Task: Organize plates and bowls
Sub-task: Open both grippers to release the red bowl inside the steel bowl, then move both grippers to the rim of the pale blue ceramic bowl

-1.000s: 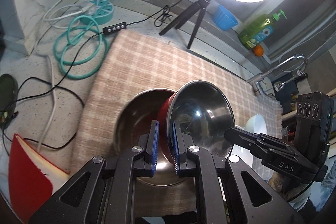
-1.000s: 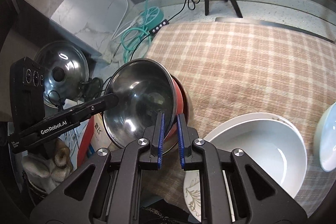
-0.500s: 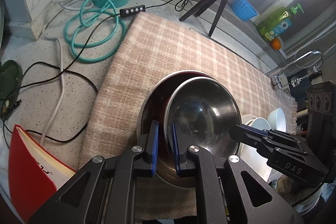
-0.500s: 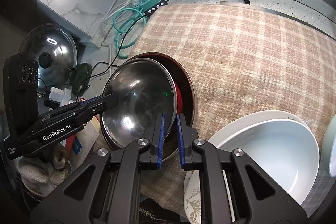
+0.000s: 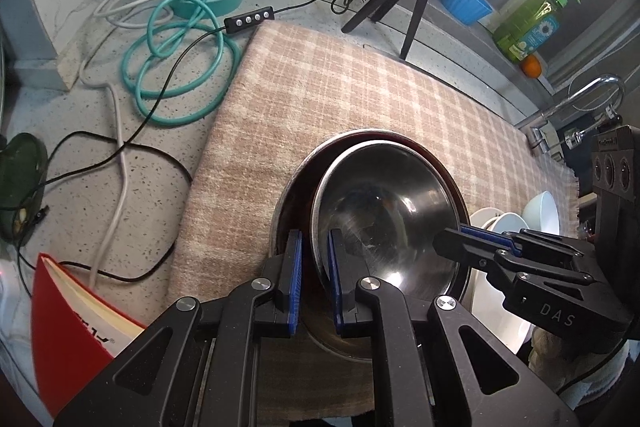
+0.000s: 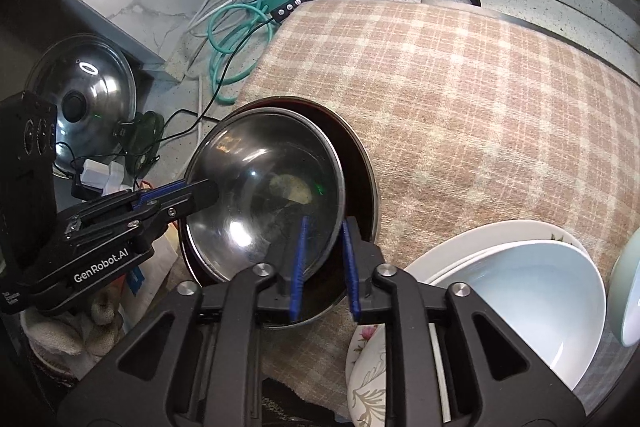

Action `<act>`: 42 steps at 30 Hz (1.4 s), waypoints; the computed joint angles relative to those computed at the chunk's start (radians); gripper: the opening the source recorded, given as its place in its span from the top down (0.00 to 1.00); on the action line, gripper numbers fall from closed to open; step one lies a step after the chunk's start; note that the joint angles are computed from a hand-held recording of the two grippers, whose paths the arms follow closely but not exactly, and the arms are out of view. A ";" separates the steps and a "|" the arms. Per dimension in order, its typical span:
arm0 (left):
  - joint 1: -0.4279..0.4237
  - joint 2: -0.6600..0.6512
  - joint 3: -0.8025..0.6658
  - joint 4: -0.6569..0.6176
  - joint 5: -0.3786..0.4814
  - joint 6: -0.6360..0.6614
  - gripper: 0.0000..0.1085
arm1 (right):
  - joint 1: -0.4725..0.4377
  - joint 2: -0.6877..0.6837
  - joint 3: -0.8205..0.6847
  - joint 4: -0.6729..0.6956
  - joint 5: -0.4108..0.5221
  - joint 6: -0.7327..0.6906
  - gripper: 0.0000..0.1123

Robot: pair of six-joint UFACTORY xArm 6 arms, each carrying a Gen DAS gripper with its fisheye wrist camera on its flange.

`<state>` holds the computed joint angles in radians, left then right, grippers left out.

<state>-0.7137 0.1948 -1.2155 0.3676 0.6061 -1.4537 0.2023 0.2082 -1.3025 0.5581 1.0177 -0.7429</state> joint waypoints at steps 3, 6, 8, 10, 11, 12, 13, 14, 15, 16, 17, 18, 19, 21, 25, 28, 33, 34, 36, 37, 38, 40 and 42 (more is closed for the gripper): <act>0.001 0.005 -0.009 -0.007 0.000 0.012 0.90 | 0.001 -0.008 0.006 0.004 -0.007 -0.002 0.78; -0.001 0.009 -0.018 -0.003 0.011 0.015 0.90 | 0.000 -0.017 0.011 0.014 -0.009 -0.017 0.75; -0.002 0.010 -0.022 -0.015 0.014 0.023 0.90 | -0.005 -0.021 0.012 0.020 -0.004 -0.015 0.75; -0.008 0.009 -0.036 0.005 0.039 0.023 0.90 | -0.014 -0.029 0.012 0.037 0.013 -0.029 0.75; -0.011 0.006 -0.042 0.022 0.052 0.018 0.90 | -0.016 -0.040 0.022 0.041 0.001 -0.037 0.75; -0.011 0.002 -0.041 0.029 0.052 0.012 0.90 | -0.017 -0.046 0.025 0.046 -0.001 -0.040 0.75; -0.010 -0.003 -0.039 0.041 0.047 0.002 0.90 | -0.023 -0.049 0.023 0.065 0.009 -0.055 0.75; -0.014 -0.006 -0.048 0.062 0.062 -0.014 0.89 | -0.026 -0.055 0.021 0.076 0.015 -0.062 0.75; -0.016 -0.007 -0.054 0.075 0.069 -0.021 0.89 | -0.028 -0.058 0.020 0.082 0.016 -0.063 0.75; -0.017 -0.008 -0.063 0.085 0.074 -0.026 0.88 | -0.033 -0.065 0.020 0.096 0.023 -0.071 0.75; -0.019 -0.011 -0.071 0.100 0.078 -0.032 0.86 | -0.037 -0.072 0.020 0.096 0.026 -0.069 0.75; -0.021 -0.013 -0.075 0.112 0.075 -0.037 0.86 | -0.042 -0.083 0.025 0.108 0.025 -0.076 0.75; -0.022 -0.014 -0.080 0.122 0.070 -0.039 0.86 | -0.049 -0.094 0.032 0.120 0.022 -0.084 0.75; -0.024 -0.013 -0.089 0.129 0.054 -0.042 0.86 | -0.073 -0.116 0.045 0.145 0.021 -0.097 0.75; -0.028 0.023 -0.121 0.098 -0.003 -0.037 0.86 | -0.140 -0.127 0.039 0.166 0.043 -0.108 0.74; -0.041 0.081 -0.184 0.081 -0.025 -0.031 0.86 | -0.202 -0.119 0.025 0.158 0.051 -0.115 0.69; -0.071 0.209 -0.330 0.063 -0.070 -0.051 0.86 | -0.318 -0.067 -0.036 0.133 0.074 -0.097 0.62; -0.078 0.245 -0.376 0.050 -0.070 -0.034 0.86 | -0.340 -0.060 -0.044 0.131 0.072 -0.098 0.62; -0.091 0.316 -0.468 0.001 -0.076 0.018 0.86 | -0.389 -0.042 -0.067 0.129 0.067 -0.092 0.62; -0.098 0.354 -0.522 -0.028 -0.063 0.051 0.86 | -0.414 -0.030 -0.084 0.126 0.075 -0.083 0.62; -0.104 0.396 -0.584 -0.054 -0.045 0.085 0.86 | -0.433 -0.019 -0.098 0.124 0.083 -0.073 0.62; -0.113 0.465 -0.687 -0.115 -0.020 0.142 0.86 | -0.474 0.006 -0.129 0.124 0.090 -0.050 0.62; -0.119 0.543 -0.813 -0.163 0.024 0.193 0.86 | -0.511 0.030 -0.155 0.130 0.072 -0.052 0.62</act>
